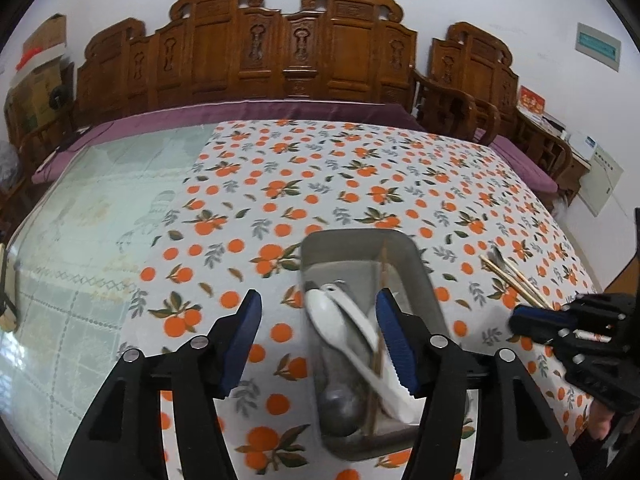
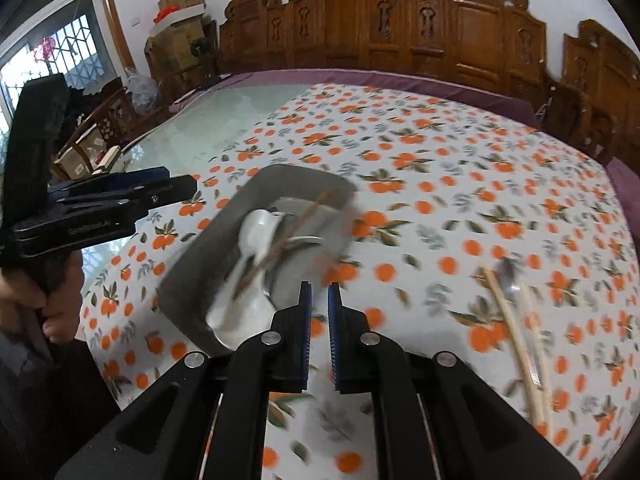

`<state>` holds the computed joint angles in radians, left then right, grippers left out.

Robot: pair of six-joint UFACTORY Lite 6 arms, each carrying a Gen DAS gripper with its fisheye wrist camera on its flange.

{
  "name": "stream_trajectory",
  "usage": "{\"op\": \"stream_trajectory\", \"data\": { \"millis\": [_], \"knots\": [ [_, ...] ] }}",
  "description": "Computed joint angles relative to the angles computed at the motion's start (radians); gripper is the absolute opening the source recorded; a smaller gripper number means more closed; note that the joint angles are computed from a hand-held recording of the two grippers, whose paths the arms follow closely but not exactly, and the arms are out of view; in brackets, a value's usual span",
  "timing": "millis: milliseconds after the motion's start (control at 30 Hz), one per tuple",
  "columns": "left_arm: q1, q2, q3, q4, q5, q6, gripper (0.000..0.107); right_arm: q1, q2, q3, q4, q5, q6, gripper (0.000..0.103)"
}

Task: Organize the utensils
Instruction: 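Lower the white plastic spoon into the tray and open the right gripper, then grasp a wooden chopstick with the right gripper while the left gripper grasps another chopstick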

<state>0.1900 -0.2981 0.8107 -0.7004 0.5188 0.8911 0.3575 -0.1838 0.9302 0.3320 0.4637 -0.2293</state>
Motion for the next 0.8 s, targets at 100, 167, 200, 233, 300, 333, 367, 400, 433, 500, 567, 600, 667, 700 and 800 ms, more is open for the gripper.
{"op": "stream_trajectory", "data": {
  "millis": [100,167,200,233,300,333,367,400,433,500,567,600,667,700,800],
  "knots": [
    [-0.061,-0.020,-0.017,0.030,-0.032,-0.053,0.068,-0.108,-0.093,-0.055,0.046,0.047,-0.105,0.010],
    [-0.107,-0.035,-0.030,0.061,-0.055,-0.100,0.071,-0.166,-0.132,-0.078,0.061,0.067,-0.152,0.010],
    [-0.128,-0.041,-0.036,0.080,-0.067,-0.125,0.072,-0.208,-0.153,-0.092,0.086,0.082,-0.195,0.010],
    [-0.147,-0.048,-0.043,0.097,-0.080,-0.150,0.075,-0.235,-0.168,-0.104,0.099,0.092,-0.222,0.010],
    [-0.177,-0.061,-0.055,0.117,-0.100,-0.186,0.081,-0.299,-0.199,-0.130,0.114,0.111,-0.281,0.010],
    [-0.192,-0.067,-0.060,0.132,-0.110,-0.210,0.085,-0.325,-0.210,-0.140,0.121,0.117,-0.304,0.015],
    [-0.206,-0.073,-0.065,0.145,-0.118,-0.231,0.086,-0.361,-0.221,-0.151,0.139,0.127,-0.341,0.024],
    [-0.214,-0.078,-0.067,0.149,-0.122,-0.240,0.087,-0.402,-0.229,-0.162,0.159,0.136,-0.383,0.027],
    [-0.228,-0.084,-0.073,0.154,-0.129,-0.258,0.087,-0.427,-0.233,-0.169,0.167,0.139,-0.404,0.029],
    [-0.251,-0.089,-0.081,0.175,-0.141,-0.296,0.089,-0.485,-0.231,-0.185,0.177,0.139,-0.454,0.029],
    [-0.285,-0.101,-0.094,0.211,-0.159,-0.350,0.089,-0.545,-0.216,-0.202,0.183,0.127,-0.511,0.029],
    [-0.299,-0.107,-0.099,0.223,-0.163,-0.371,0.089,-0.559,-0.213,-0.209,0.182,0.121,-0.526,0.029],
    [-0.333,-0.116,-0.107,0.253,-0.173,-0.422,0.089,-0.607,-0.186,-0.219,0.192,0.101,-0.583,0.029],
    [-0.349,-0.122,-0.111,0.275,-0.177,-0.451,0.089,-0.628,-0.170,-0.220,0.203,0.098,-0.609,0.029],
    [-0.413,-0.135,-0.126,0.380,-0.198,-0.578,0.089,-0.679,-0.121,-0.222,0.233,0.083,-0.677,0.029]
  ]
}}
